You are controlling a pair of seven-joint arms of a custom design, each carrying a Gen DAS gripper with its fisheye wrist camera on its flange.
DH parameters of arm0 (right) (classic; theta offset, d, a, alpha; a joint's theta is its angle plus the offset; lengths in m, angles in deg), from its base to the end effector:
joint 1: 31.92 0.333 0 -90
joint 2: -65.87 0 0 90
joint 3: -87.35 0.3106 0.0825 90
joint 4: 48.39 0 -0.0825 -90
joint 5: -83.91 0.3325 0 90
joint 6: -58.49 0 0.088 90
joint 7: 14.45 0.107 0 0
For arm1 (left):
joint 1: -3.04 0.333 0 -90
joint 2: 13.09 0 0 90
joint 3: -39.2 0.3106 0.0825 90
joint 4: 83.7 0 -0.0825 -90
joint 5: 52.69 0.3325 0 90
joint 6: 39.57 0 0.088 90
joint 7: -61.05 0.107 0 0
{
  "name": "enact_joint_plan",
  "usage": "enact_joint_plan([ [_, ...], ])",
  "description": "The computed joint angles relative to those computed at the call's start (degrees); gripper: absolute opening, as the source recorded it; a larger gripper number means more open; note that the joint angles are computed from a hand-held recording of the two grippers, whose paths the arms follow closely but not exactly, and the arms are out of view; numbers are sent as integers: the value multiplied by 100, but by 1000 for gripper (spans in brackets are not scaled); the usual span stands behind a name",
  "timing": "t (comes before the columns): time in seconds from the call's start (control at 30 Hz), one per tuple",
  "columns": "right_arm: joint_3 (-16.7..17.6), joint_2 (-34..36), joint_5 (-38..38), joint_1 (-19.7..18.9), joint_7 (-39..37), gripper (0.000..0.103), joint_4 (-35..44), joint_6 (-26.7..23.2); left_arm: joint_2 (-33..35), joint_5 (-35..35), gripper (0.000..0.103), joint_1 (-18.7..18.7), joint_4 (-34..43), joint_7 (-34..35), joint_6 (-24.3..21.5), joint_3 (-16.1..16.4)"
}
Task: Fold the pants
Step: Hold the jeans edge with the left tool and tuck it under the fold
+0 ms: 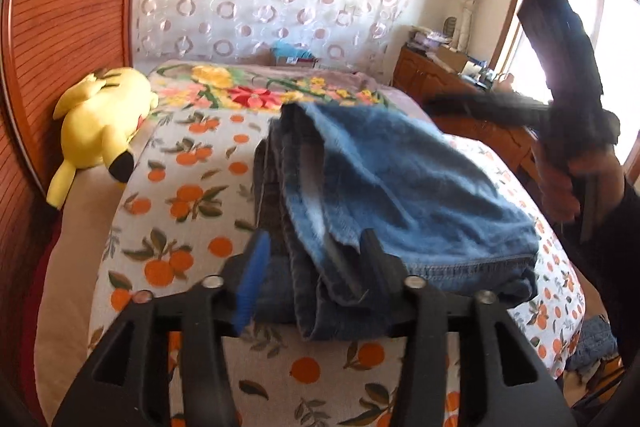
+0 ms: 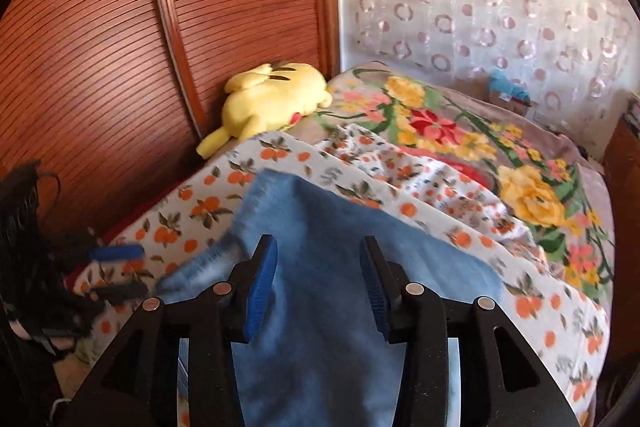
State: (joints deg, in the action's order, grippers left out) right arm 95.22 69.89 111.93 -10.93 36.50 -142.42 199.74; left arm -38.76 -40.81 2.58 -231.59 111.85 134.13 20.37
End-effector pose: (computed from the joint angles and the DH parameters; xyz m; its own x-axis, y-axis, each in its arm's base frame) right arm 0.5117 0.2774 0.6546 0.7925 -0.6098 0.0045 -0.3955 -0.5196 -0.7573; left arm 0.3750 -0.1642 0.5293 0.0149 -0.9767 0.2142 -0.6401 -0.1739 -0.7483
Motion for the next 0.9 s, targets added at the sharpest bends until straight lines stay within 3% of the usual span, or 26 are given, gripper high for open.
enact_joint_plan([
  [0.27, -386, -1630, 281, -44, -15, 44, -2515, 959, 504, 223, 50, -72, 510, 174, 50, -127],
  [0.47, -647, -2634, 280, 81, 376, 44, -3761, 1350, 895, 497, 50, -68, 789, -100, -501, -216],
  [0.6, -882, -3210, 395, 320, 523, 44, -4355, 1444, 1047, 578, 50, -268, 763, -181, -556, -23],
  [0.8, -955, -3706, 266, 462, 850, 49, -4947, 1661, 1015, 948, 49, -237, 744, -533, -564, -58],
  [0.9, -938, -3701, 75, 491, 1045, 52, -5080, 1808, 1011, 1095, 37, -248, 663, -600, -385, -33],
])
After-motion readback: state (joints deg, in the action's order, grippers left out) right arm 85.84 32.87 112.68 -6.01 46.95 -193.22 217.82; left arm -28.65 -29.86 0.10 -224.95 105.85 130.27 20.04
